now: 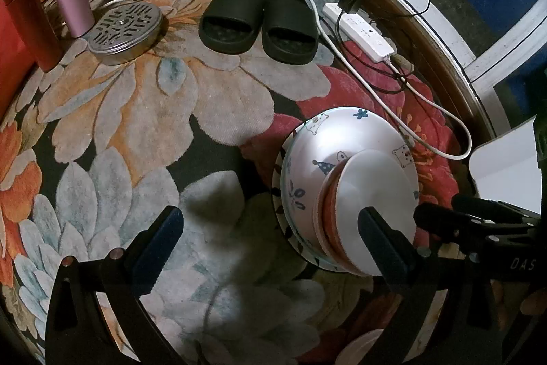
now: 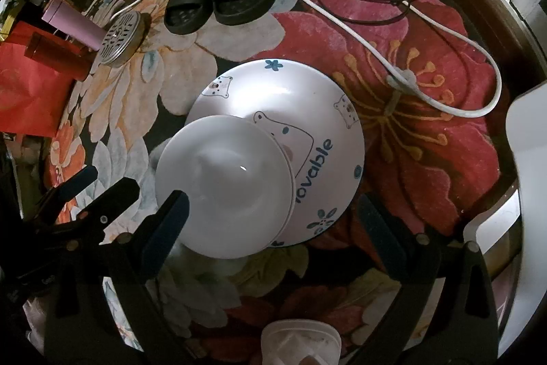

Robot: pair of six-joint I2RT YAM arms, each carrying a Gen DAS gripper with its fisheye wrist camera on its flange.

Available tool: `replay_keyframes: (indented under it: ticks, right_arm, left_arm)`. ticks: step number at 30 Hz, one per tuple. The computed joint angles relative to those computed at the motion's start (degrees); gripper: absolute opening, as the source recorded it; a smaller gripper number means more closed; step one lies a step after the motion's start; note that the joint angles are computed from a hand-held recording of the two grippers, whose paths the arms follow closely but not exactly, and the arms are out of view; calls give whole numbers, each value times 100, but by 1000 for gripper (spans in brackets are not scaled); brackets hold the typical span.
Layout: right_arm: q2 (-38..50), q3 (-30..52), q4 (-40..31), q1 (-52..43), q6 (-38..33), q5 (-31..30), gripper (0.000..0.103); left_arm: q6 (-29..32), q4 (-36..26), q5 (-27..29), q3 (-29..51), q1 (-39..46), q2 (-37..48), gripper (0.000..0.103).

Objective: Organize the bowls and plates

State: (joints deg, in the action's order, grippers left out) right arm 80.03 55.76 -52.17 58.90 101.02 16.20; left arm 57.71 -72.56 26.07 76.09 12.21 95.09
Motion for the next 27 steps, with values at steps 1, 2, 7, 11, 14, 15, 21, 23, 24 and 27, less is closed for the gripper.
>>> replay_keyframes:
  ticks: [1, 2, 7, 11, 14, 15, 21, 23, 24, 27]
  right_arm:
    - [-3, -3, 3, -2, -9, 0, 100]
    - [3, 4, -7, 2, 0, 1, 100]
    - [0, 6, -2, -15, -27, -3, 100]
    - [15, 20, -3, -11, -21, 1, 100]
    - [35, 38, -18, -5, -8, -3, 100]
    - [31, 35, -13, 2, -3, -2, 100]
    - [96, 103, -64, -28, -57, -12, 100]
    - [102, 105, -69, -25, -61, 3, 100]
    - [130, 135, -95, -14, -40, 18, 100]
    - [219, 255, -244, 5, -17, 78, 100]
  left_arm:
    - [2, -3, -3, -1, 3, 5, 102]
    - [20, -1, -7, -16, 19, 7, 102]
    - [51, -21, -17, -8, 58, 38, 102]
    - [65, -34, -17, 29, 60, 71, 102]
    - [84, -37, -11, 31, 66, 75, 102]
    - [92, -39, -12, 23, 71, 71, 102]
    - [102, -57, -31, 54, 106, 92, 102]
    - [102, -52, -28, 50, 111, 90, 102]
    - [101, -52, -27, 42, 114, 84, 102]
    - [106, -93, -5, 71, 146, 107, 102]
